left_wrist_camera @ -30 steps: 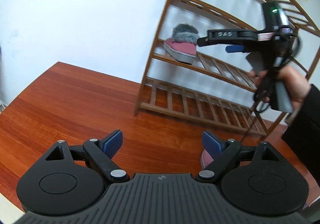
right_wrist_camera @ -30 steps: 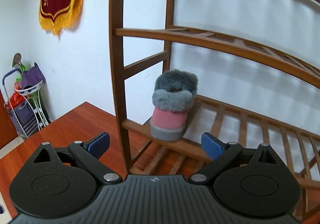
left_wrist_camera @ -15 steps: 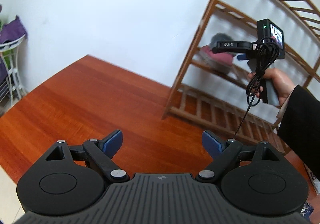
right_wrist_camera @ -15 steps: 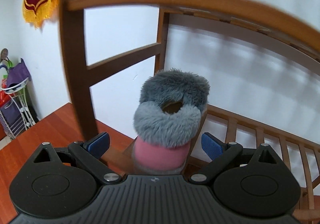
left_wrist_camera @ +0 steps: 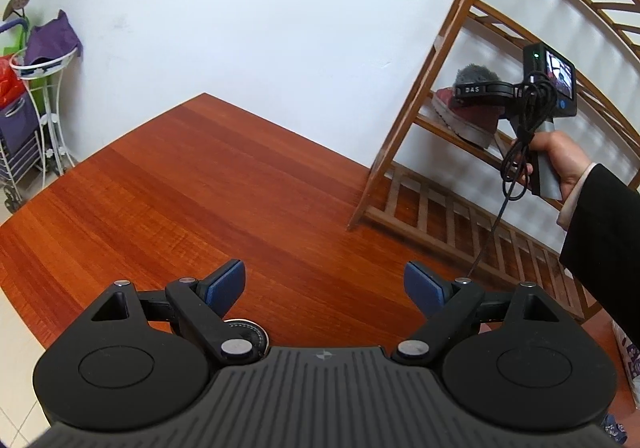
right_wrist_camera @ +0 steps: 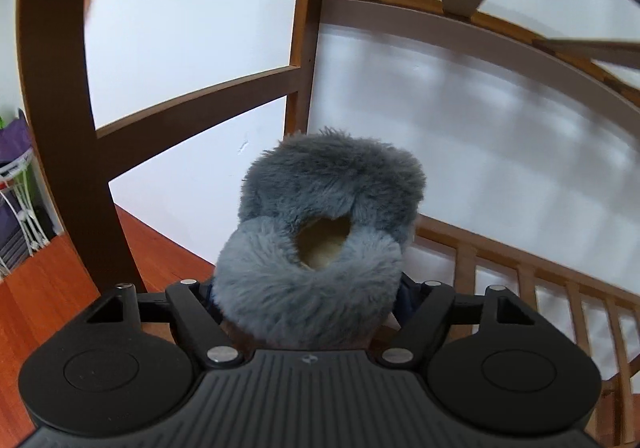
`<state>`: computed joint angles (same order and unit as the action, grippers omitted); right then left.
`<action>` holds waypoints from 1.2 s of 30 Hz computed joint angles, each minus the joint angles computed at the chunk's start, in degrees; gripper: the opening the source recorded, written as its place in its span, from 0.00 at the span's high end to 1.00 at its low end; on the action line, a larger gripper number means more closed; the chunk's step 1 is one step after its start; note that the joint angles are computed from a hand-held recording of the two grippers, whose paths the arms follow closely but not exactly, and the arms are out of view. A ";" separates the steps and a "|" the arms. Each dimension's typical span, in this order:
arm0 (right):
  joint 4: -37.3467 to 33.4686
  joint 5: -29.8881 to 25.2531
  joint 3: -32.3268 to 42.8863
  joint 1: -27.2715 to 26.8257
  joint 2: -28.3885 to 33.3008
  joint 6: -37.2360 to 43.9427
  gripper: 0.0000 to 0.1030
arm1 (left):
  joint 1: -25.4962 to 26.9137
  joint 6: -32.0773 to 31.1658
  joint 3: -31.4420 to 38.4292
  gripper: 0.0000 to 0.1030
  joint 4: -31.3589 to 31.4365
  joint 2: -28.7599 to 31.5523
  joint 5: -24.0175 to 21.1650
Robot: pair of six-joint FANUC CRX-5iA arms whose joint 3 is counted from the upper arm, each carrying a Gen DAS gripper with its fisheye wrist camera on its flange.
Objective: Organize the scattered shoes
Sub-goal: 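Carry the pink boot with the right tool down to the table beside its mate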
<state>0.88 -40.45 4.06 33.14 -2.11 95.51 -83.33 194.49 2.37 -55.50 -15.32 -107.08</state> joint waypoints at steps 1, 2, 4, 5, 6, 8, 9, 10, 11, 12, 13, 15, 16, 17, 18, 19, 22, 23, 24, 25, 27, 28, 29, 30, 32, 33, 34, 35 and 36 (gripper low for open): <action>-1.12 -0.39 0.42 -0.40 0.10 0.74 0.25 | 0.26 -0.03 -0.06 0.15 0.29 -0.07 0.16; -1.85 -0.76 0.74 -0.67 0.16 1.26 0.27 | 0.66 -0.14 -0.13 0.15 0.68 -0.18 0.41; -2.78 -1.61 1.42 -1.10 0.32 1.53 0.30 | 1.01 -0.20 -0.05 0.15 1.03 -0.22 0.46; -3.43 -2.15 1.86 -1.40 0.39 1.58 0.30 | 1.01 -0.25 0.02 0.15 0.99 -0.19 0.36; -3.79 -2.47 2.01 -1.60 0.30 1.70 0.31 | 0.89 -0.47 0.19 0.15 0.82 -0.08 0.11; -4.93 -3.32 2.11 -2.24 -0.24 2.20 0.31 | 0.66 -0.91 0.52 0.15 0.50 0.13 -0.36; -5.41 -3.73 2.05 -2.52 -0.61 2.53 0.31 | 0.65 -0.94 0.50 0.15 0.50 0.09 -0.27; -5.96 -4.19 2.02 -2.83 -0.99 2.88 0.31 | 0.67 -0.97 0.46 0.15 0.53 0.04 -0.14; -6.47 -4.61 2.00 -3.11 -1.33 3.23 0.31 | 0.77 -1.03 0.35 0.15 0.68 -0.07 0.12; -6.92 -4.96 1.98 -3.36 -1.64 3.59 0.31 | 0.88 -1.05 0.25 0.15 0.83 -0.17 0.35; -7.49 -5.40 1.88 -3.68 -2.08 4.05 0.32 | 0.98 -1.06 0.14 0.15 0.98 -0.29 0.62; -8.73 -6.35 1.55 -4.38 -3.15 5.05 0.32 | 1.15 -1.32 -0.16 0.15 1.17 -0.60 1.30; -9.35 -6.76 1.35 -4.68 -3.74 5.56 0.32 | 1.21 -1.47 -0.23 0.15 1.22 -0.66 1.49; -10.29 -7.38 1.01 -5.15 -4.64 6.39 0.32 | 1.20 -1.54 -0.32 0.15 1.21 -0.77 1.73; -10.98 -7.80 0.74 -5.50 -5.35 6.98 0.32 | 1.19 -1.62 -0.40 0.15 1.20 -0.87 1.97; -11.53 -8.06 0.34 -5.78 -6.16 7.45 0.32 | 1.19 -1.70 -0.49 0.15 1.19 -0.96 2.26; -13.79 -9.15 -0.64 -6.96 -8.72 8.93 0.33 | 1.34 -2.26 -0.73 0.15 1.33 -1.26 3.52; -14.93 -9.83 -0.90 -7.60 -9.75 9.73 0.33 | 1.35 -2.46 -0.78 0.15 1.34 -1.35 3.97; -15.58 -10.33 -1.03 -7.99 -10.40 10.18 0.33 | 1.34 -2.67 -0.76 0.15 1.34 -1.35 4.29; -16.32 -10.88 -1.19 -8.45 -11.19 10.68 0.33 | 1.30 -3.08 -0.71 0.15 1.34 -1.33 4.74; -18.06 -12.18 -1.54 -9.63 -13.06 11.88 0.33 | 1.26 -3.72 -0.65 0.15 1.28 -1.29 5.46; -19.11 -12.94 -1.70 -10.38 -14.13 12.54 0.33 | 1.28 -3.89 -0.67 0.15 1.28 -1.32 5.76; -20.38 -13.82 -1.86 -11.34 -15.35 13.28 0.33 | 1.30 -4.29 -0.70 0.15 1.28 -1.36 6.49; -21.59 -14.74 -1.94 -12.31 -16.45 13.95 0.33 | 1.39 -4.57 -0.71 0.15 1.32 -1.38 6.81; -23.91 -16.76 -2.06 -14.42 -18.46 15.30 0.33 | 1.71 -5.55 -0.74 0.15 1.51 -1.38 8.15; -24.81 -17.67 -2.05 -15.30 -19.17 15.85 0.33 | 1.91 -6.03 -0.78 0.15 1.63 -1.39 8.90; -25.84 -18.84 -2.00 -16.35 -19.87 16.39 0.33 | 2.14 -6.35 -0.83 0.15 1.76 -1.44 9.42; -27.50 -20.70 -1.88 -18.12 -20.84 17.29 0.33 | 2.52 -6.90 -0.88 0.15 2.02 -1.45 10.34; -28.83 -22.15 -1.79 -19.58 -21.53 17.99 0.33 | 2.54 -7.01 -0.85 0.15 2.05 -1.41 10.51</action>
